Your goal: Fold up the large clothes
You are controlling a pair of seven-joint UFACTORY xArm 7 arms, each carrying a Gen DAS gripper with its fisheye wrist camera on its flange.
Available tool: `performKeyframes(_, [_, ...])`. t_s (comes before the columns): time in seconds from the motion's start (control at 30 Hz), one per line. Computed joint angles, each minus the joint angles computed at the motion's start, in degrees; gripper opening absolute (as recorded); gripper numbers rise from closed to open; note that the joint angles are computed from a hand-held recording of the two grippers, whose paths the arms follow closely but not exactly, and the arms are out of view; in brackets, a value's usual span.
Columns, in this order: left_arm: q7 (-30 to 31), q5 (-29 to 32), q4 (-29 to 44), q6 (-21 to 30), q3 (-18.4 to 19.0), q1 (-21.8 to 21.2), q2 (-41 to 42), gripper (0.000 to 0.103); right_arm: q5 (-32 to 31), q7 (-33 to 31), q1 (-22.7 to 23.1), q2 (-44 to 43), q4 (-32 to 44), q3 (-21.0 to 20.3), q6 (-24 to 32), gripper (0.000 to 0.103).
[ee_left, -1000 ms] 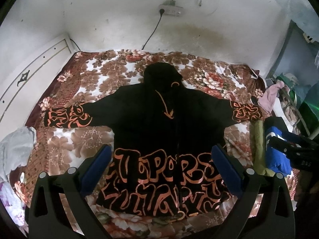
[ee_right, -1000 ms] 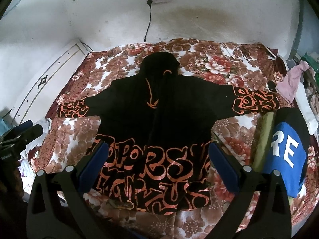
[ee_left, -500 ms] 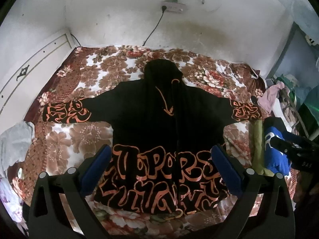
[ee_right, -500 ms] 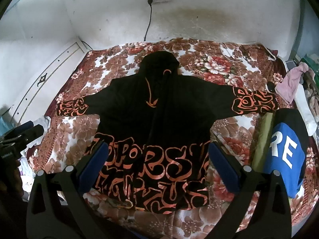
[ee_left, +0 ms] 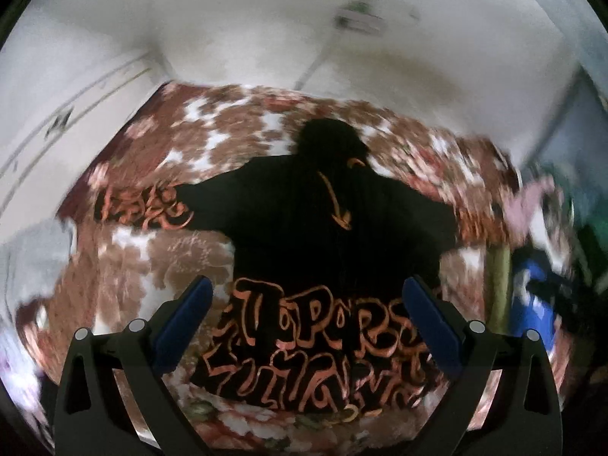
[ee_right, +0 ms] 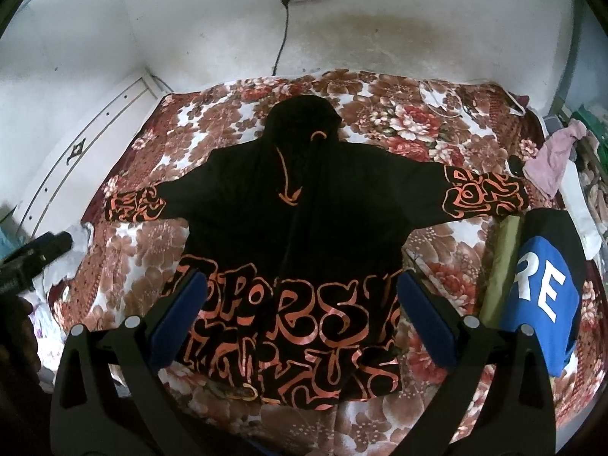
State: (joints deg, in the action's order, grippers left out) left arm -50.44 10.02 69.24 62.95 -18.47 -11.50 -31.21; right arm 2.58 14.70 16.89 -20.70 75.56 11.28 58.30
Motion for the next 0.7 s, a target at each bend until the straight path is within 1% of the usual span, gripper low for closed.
performKeyframes(0.07, [0.5, -1.7, -1.4, -0.1, 3.1, 0.3, -1.9, 0.098, -1.2, 1.2, 0.0, 2.0, 2.7, 1.2, 0.9, 0.098])
performKeyframes(0.17, [3.5, -2.1, -1.6, 1.1, 5.8, 1.8, -3.0, 0.098, -2.4, 2.3, 1.2, 6.5, 8.3, 2.8, 2.6, 0.098])
performKeyframes(0.27, [7.7, -2.7, -2.8, 1.3, 8.5, 3.1, -4.6, 0.098, -6.0, 5.6, 2.9, 11.4, 14.8, 4.9, 5.2, 0.098])
performKeyframes(0.33, [10.6, -3.7, -4.0, 1.0, 10.8, 4.1, -5.7, 0.098, -9.4, 8.3, 4.8, 15.4, 19.9, 6.1, 7.4, 0.098])
performKeyframes(0.37, [11.7, -4.2, -4.3, 0.8, 11.4, 4.6, -6.0, 0.098, -11.2, 9.7, 6.0, 17.6, 22.6, 6.6, 8.6, 0.098])
performKeyframes(0.43, [14.8, -5.2, -5.8, 0.2, 13.9, 5.8, -7.1, 0.098, -14.6, 12.3, 9.0, 22.2, 28.3, 7.1, 11.3, 0.098])
performKeyframes(0.5, [17.8, -6.8, -7.3, -0.8, 16.4, 6.9, -7.9, 0.098, -17.8, 14.8, 12.3, 27.0, 34.3, 7.2, 14.1, 0.098])
performKeyframes(0.53, [19.6, -7.5, -8.1, -1.4, 18.0, 7.5, -8.2, 0.098, -19.7, 16.7, 14.6, 30.2, 38.5, 7.3, 16.0, 0.098])
performKeyframes(0.57, [21.1, -8.2, -8.8, -1.9, 18.9, 8.1, -8.3, 0.098, -21.0, 18.3, 16.5, 32.4, 41.1, 7.0, 16.8, 0.098])
performKeyframes(0.63, [25.7, -9.3, -10.9, -3.8, 22.1, 9.4, -8.3, 0.098, -23.3, 21.1, 20.1, 36.9, 46.3, 5.8, 18.6, 0.098])
performKeyframes(0.67, [28.1, -9.8, -11.8, -4.8, 23.7, 10.1, -8.0, 0.098, -24.5, 22.1, 22.2, 39.8, 49.9, 5.0, 20.1, 0.098])
performKeyframes(0.7, [29.8, -10.2, -12.4, -5.5, 24.7, 10.9, -7.5, 0.098, -26.4, 22.9, 24.9, 44.3, 55.7, 4.0, 22.8, 0.098])
